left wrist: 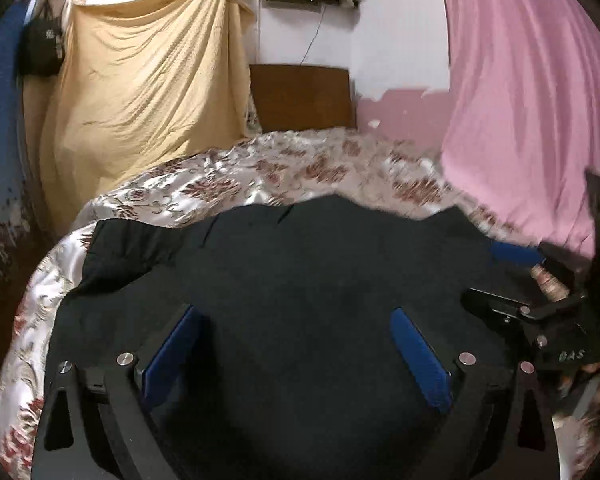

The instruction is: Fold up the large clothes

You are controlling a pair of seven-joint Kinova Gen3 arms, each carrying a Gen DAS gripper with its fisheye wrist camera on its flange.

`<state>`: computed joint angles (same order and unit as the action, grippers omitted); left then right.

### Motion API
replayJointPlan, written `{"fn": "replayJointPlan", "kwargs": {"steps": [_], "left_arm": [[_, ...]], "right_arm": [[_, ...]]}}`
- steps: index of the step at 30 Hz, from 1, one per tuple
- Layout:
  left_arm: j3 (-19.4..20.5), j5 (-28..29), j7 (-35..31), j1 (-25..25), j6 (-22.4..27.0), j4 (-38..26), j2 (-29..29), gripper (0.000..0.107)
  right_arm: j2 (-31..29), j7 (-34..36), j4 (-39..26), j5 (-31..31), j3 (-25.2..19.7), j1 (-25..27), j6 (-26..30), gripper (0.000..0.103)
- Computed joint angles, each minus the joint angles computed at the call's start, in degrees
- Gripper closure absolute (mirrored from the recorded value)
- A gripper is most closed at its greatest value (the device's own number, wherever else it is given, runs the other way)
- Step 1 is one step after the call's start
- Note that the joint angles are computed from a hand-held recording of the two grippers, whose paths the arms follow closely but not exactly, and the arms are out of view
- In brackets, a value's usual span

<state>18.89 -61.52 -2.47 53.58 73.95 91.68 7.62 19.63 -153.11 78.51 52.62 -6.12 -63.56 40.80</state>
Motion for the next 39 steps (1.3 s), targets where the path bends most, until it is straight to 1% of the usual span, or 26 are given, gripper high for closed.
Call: {"fn": "replayJointPlan", "kwargs": {"steps": [1,2,4,6,8,12,16,20,23,25,28,31,33,36,39], "left_arm": [[-0.7,0.0,-0.5,0.5,0.8,-0.4,0.6,0.010],[-0.4,-0.5,-0.7,0.0,1.2,-0.7,1.1,0.010],[-1.1,-1.3,-0.8,-0.1,1.7,-1.0,1.8,0.010],[-2.0,-1.4,-0.6,-0.7,1.1,-1.1,2.2,0.010],[-2.7,-2.4,0.4,-0.9,0.7,-0.7,2.8,0.007],[-3.8,-3.7,1.6,-1.3,0.0,-0.4,3.9,0.006],[-4.7,-2.4,1.1,-2.8,-1.7,-0.8,3.4,0.004],[-5.9,1.9,1.1,-6.7,-5.0,-0.9,1.9,0.004],[-6.6,5.1,1.5,-10.0,-7.6,-0.1,0.6,0.004],[-6.7,6.5,1.7,-11.8,-8.9,1.0,-0.4,0.004],[-6.8,8.5,2.3,-14.8,-11.6,3.0,-2.2,0.004],[-6.6,10.9,2.9,-17.8,-15.9,5.3,-3.5,0.004],[-6.1,11.4,2.8,-18.8,-17.2,6.0,-3.4,0.004],[-5.9,12.9,0.6,-19.7,-17.4,5.2,-2.5,0.004],[-6.4,13.6,-0.1,-20.2,-18.3,5.1,-2.0,0.004]], "right_arm": [[1.4,2.2,-1.6,-0.2,-0.2,-0.1,1.6,0.017],[2.1,3.5,-2.8,-0.8,-0.2,0.0,2.3,0.017],[3.7,5.5,-5.4,-2.8,0.3,0.6,3.4,0.017],[5.0,5.5,-7.7,-3.3,1.8,0.3,4.5,0.017],[6.3,6.0,-9.6,-3.8,2.9,0.1,5.5,0.017],[9.1,6.9,-13.2,-4.8,4.9,0.3,6.4,0.017],[11.1,7.4,-16.0,-6.8,6.5,1.0,6.6,0.017],[12.4,9.1,-18.0,-11.2,6.6,3.6,5.6,0.017],[13.9,12.7,-20.0,-16.8,5.5,7.0,4.4,0.016],[14.3,15.3,-20.6,-20.0,5.0,8.8,3.2,0.013],[14.6,18.1,-20.5,-24.2,4.6,10.6,1.1,0.012],[14.5,20.2,-19.0,-28.4,4.0,12.5,-1.7,0.010],[14.8,21.4,-18.7,-30.9,3.7,13.5,-3.1,0.009],[15.4,23.6,-18.7,-34.2,3.1,14.8,-4.2,0.007],[16.5,25.6,-20.2,-37.1,2.8,15.8,-3.4,0.006]]}}
